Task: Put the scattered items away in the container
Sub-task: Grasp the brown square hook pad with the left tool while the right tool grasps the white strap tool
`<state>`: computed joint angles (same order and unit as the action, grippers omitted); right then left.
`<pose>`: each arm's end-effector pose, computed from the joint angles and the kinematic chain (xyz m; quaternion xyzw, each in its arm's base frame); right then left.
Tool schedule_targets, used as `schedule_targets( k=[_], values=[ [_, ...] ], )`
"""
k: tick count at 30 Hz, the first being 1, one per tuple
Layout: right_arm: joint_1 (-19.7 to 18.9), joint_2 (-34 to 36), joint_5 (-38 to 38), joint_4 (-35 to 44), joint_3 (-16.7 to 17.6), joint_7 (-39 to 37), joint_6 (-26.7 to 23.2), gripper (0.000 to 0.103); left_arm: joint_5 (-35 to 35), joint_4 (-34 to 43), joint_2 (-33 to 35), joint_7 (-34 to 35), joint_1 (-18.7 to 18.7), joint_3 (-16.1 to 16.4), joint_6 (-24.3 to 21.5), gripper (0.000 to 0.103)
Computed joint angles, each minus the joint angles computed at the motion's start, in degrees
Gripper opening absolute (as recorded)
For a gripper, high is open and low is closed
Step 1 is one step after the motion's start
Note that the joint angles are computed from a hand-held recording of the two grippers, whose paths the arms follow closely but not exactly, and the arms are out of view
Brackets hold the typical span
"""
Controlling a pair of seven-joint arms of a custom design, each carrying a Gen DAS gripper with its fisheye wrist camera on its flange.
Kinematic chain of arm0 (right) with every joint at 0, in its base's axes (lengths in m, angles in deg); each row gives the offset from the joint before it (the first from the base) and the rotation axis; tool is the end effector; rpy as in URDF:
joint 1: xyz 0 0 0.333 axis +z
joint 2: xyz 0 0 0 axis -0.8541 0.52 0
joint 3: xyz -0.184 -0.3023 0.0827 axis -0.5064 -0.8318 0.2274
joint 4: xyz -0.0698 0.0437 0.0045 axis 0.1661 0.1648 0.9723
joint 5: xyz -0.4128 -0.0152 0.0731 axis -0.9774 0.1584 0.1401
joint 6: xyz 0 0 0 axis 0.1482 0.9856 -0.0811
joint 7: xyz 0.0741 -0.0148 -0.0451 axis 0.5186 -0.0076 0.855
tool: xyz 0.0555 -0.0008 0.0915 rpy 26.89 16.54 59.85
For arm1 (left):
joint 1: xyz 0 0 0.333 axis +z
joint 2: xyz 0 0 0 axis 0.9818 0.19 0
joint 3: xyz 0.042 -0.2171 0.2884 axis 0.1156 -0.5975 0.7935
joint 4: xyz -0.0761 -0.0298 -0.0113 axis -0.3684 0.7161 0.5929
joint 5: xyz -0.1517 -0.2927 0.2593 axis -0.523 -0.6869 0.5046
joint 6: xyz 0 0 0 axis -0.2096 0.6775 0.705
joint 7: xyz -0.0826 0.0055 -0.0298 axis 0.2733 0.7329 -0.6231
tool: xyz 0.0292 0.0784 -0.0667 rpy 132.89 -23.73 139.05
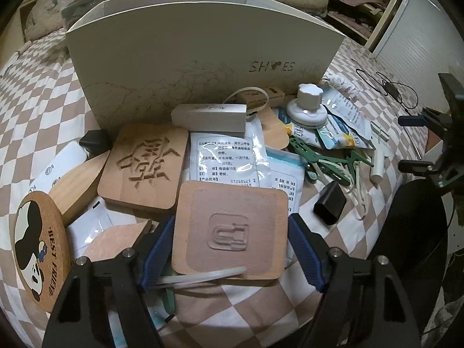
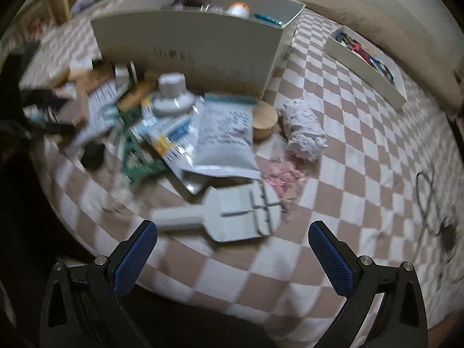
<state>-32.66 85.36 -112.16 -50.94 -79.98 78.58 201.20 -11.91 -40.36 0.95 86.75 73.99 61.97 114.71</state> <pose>0.5255 0.3272 0.4122 -0.6748 0.7127 -0.1807 0.0638 0.7586 -0.2361 0.3583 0.2856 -0.9226 0.2574 0.0298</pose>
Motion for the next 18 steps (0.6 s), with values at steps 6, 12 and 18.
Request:
schedule_targets(
  k=[6, 12, 18],
  values=[
    [-0.9, 1.7, 4.2, 1.5, 0.2, -7.8, -4.0, 0.103, -0.9, -0.5, -0.2, -0.4, 0.3, -0.2, 0.4, 0.077],
    [-1.0, 3.9, 4.9, 2.8, -0.4, -10.0, -3.8, 0.091, -1.5, -0.8, -0.3, -1.3, 0.4, -0.3, 0.8, 0.077],
    [-1.3, 4.3, 5.2, 2.7, -0.7, -10.2, -1.0, 0.082, -2.0, -0.9, -0.4, -1.5, 0.6, -0.4, 0.8, 0.077]
  ],
)
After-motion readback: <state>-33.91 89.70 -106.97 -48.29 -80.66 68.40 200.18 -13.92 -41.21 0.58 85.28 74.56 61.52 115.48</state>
